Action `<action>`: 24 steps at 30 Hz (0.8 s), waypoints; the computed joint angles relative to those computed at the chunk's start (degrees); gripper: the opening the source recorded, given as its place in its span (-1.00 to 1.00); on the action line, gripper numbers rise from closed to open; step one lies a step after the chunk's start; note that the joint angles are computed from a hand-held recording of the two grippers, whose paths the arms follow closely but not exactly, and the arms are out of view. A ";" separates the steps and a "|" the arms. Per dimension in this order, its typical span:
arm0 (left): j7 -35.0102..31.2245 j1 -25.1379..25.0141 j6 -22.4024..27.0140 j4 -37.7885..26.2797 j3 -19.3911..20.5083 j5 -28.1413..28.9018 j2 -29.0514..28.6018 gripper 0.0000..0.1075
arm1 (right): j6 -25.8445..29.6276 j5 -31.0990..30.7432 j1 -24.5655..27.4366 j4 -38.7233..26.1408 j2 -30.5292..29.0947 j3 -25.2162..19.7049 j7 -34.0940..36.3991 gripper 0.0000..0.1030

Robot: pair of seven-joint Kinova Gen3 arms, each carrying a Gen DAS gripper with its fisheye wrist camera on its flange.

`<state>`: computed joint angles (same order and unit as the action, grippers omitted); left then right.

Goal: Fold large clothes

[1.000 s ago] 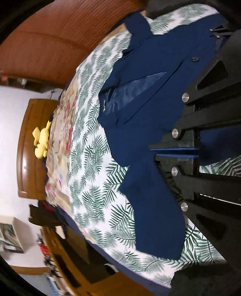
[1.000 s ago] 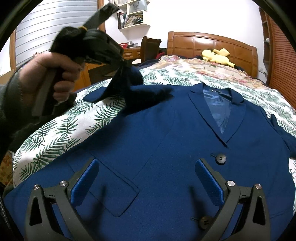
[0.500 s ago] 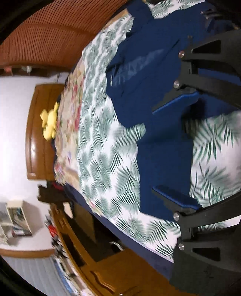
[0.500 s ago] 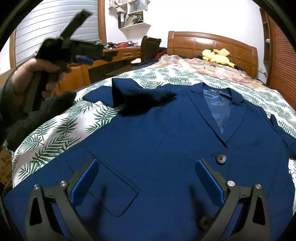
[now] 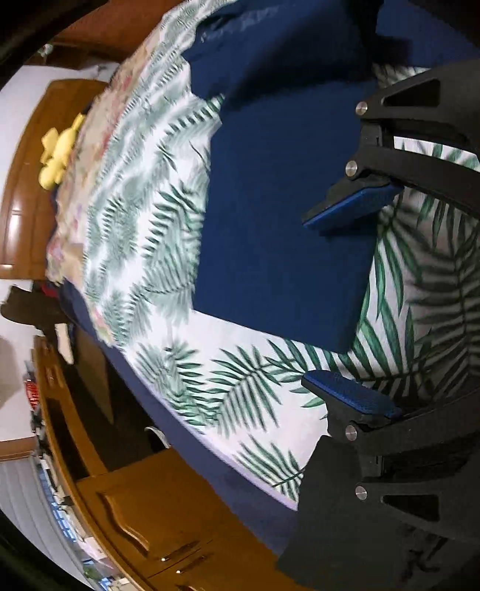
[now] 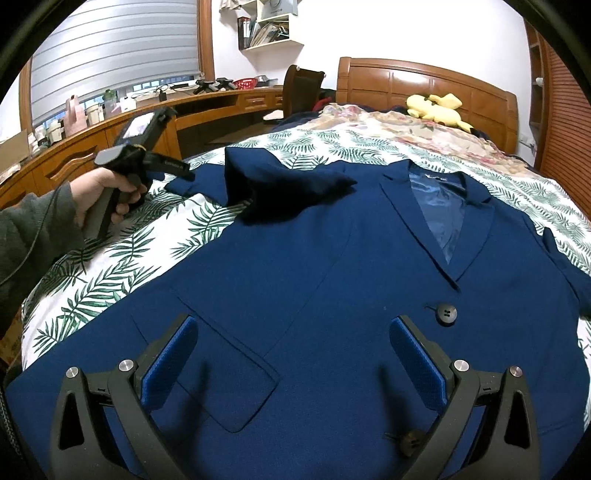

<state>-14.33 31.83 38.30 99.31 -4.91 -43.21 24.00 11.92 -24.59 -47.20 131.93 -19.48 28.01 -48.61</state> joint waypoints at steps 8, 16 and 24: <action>-7.27 -3.60 -0.41 -1.90 2.66 5.61 1.66 -0.24 | -0.41 0.12 -0.21 0.14 -0.03 -0.02 -0.25 1.00; -5.71 5.45 6.52 -5.90 1.31 0.25 -1.22 -0.77 | -0.94 1.21 -2.61 0.86 -1.81 2.38 -1.40 1.00; -2.49 13.78 13.61 -14.44 6.72 -7.83 -2.63 -0.77 | 5.44 2.45 -0.45 0.08 -8.48 6.21 -0.28 1.00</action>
